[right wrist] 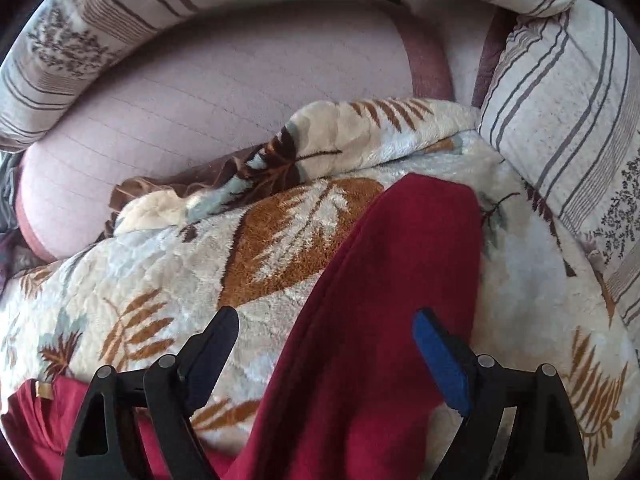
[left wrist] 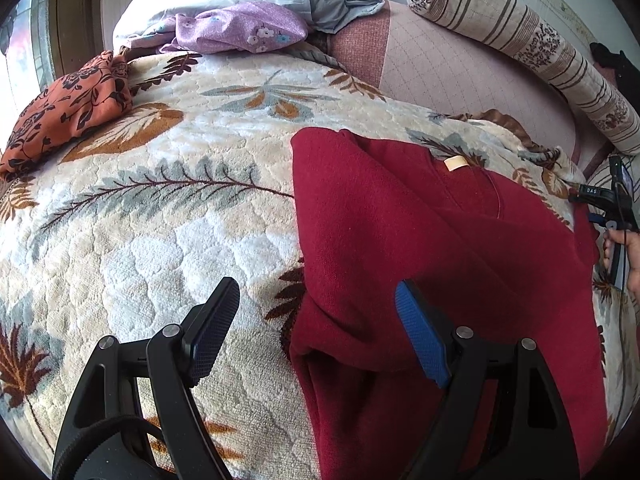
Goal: Fold small clothes
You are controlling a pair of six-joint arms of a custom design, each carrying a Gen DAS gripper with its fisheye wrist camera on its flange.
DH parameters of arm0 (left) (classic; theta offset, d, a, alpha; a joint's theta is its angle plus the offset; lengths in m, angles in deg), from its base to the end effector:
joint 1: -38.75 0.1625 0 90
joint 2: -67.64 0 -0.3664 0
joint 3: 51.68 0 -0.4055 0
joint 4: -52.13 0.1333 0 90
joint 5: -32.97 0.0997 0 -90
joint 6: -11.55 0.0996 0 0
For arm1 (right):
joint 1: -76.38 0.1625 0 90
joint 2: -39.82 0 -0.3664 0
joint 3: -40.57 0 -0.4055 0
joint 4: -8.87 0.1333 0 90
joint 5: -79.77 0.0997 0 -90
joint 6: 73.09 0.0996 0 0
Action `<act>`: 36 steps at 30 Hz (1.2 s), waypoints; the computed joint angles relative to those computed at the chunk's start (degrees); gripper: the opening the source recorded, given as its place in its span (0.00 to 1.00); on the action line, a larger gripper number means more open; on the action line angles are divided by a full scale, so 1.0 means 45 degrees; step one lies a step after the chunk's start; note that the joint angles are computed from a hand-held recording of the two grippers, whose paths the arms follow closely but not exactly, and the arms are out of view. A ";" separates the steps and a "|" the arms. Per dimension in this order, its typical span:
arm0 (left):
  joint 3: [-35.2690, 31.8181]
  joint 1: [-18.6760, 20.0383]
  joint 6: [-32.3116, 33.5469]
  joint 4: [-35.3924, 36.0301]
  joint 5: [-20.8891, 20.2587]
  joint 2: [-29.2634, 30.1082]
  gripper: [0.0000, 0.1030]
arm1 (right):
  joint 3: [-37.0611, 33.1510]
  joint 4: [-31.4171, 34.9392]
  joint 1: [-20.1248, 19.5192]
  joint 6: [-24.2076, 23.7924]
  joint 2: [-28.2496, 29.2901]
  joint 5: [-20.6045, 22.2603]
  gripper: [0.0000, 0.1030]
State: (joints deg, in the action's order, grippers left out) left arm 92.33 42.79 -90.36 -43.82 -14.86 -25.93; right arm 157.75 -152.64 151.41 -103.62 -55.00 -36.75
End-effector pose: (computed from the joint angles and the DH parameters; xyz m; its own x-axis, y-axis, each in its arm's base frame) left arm -0.2401 -0.2176 0.0930 -0.7824 -0.2086 -0.5869 0.2612 0.7455 -0.6132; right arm -0.0374 -0.4836 0.3905 -0.7553 0.1592 0.6358 -0.2493 0.8274 -0.5032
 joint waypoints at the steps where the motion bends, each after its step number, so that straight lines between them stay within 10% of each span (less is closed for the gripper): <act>1: 0.0028 0.0007 0.0014 0.0010 -0.0004 -0.0041 0.78 | -0.0108 -0.0059 -0.0111 0.0053 0.0255 -0.0155 0.38; 3: 0.0081 -0.0008 -0.0086 0.0098 -0.0010 -0.0166 0.78 | -0.0334 0.0923 -0.0586 0.0466 0.0096 0.0264 0.09; 13: -0.0042 -0.0390 -0.0613 0.0309 0.0073 -0.0233 0.78 | 0.1333 0.6072 -0.5938 -0.1195 -0.7810 0.7769 0.06; 16: -0.0075 -0.0447 -0.0556 0.0168 0.0079 -0.0087 0.78 | 0.1376 0.7756 -0.7668 -0.2347 -0.8714 0.8546 0.07; 21: -0.0154 -0.0606 -0.0533 0.0315 0.0076 0.0032 0.78 | 0.1144 0.8269 -0.9259 -0.2439 -0.8530 0.9009 0.49; 30: -0.0156 -0.0441 -0.0525 0.0304 0.0054 -0.0001 0.78 | 0.0040 0.9508 -1.1065 -0.0466 -0.6943 1.2393 0.49; 36: -0.0172 -0.0636 -0.0770 0.0745 0.0083 -0.0280 0.78 | -0.0351 0.7838 -1.0935 0.1123 -0.6727 1.2977 0.08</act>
State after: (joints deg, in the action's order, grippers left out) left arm 91.55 39.93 -93.83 -40.47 -14.49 -27.19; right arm 156.16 -117.37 102.20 -98.57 -85.27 21.64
